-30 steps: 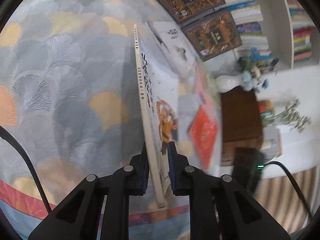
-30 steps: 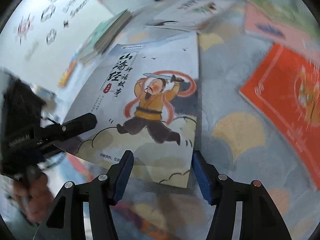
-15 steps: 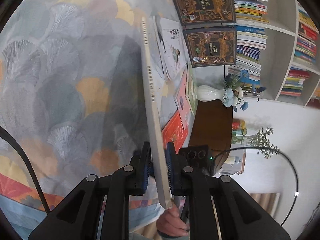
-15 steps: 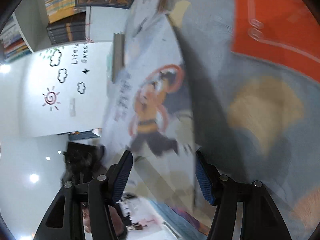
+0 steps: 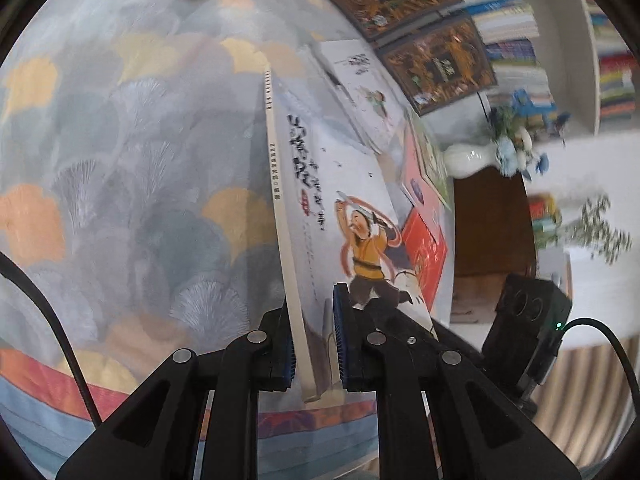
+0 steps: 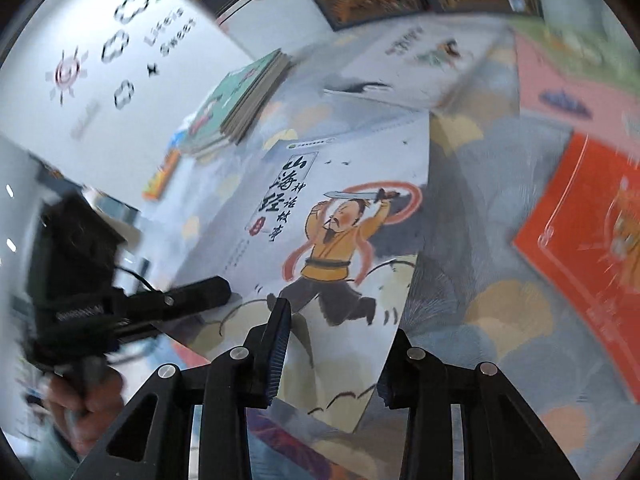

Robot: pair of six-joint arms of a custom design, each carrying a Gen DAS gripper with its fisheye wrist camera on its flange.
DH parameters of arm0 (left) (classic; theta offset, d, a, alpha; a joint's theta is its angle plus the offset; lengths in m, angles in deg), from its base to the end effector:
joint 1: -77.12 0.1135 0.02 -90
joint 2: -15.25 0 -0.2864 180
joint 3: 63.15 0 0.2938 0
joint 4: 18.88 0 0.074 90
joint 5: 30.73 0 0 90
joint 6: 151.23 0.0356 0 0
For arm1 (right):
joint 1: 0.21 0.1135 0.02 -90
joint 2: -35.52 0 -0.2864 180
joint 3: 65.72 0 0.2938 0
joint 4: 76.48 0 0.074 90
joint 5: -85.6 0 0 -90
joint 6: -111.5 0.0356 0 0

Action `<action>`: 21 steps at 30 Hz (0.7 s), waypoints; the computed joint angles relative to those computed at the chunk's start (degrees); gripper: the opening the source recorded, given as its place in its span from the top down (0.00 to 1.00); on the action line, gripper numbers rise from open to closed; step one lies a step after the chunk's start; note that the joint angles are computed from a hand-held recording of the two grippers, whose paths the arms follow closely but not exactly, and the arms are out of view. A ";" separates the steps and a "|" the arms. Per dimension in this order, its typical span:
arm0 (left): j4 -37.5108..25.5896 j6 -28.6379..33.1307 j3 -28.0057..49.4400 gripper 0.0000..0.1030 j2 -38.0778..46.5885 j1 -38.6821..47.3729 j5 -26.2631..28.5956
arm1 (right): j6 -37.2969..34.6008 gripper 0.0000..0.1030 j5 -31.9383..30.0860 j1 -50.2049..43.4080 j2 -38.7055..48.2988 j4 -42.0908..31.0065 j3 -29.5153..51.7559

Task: Organize books
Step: 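Set the white book on the stack with the left gripper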

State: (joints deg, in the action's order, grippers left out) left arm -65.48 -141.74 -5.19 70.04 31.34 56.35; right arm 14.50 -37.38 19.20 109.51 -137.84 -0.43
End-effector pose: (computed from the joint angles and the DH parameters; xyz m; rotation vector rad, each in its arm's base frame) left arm 0.1602 -0.1620 0.2884 -0.7932 2.4422 -0.9563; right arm 0.2452 0.1070 0.2467 -0.7637 2.6316 0.8573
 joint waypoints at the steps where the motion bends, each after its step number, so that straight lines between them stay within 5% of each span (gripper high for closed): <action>1: -0.61 1.41 0.46 0.89 -0.03 0.14 0.07 | 0.52 0.65 1.80 1.32 -1.29 0.36 -0.38; 14: -6.12 16.61 1.94 0.86 -10.56 7.90 7.57 | 11.76 0.65 12.56 12.44 -10.50 3.73 0.90; 21: -11.86 29.22 3.83 0.86 -15.89 26.70 20.43 | 20.68 0.65 20.11 23.23 -2.96 9.13 9.37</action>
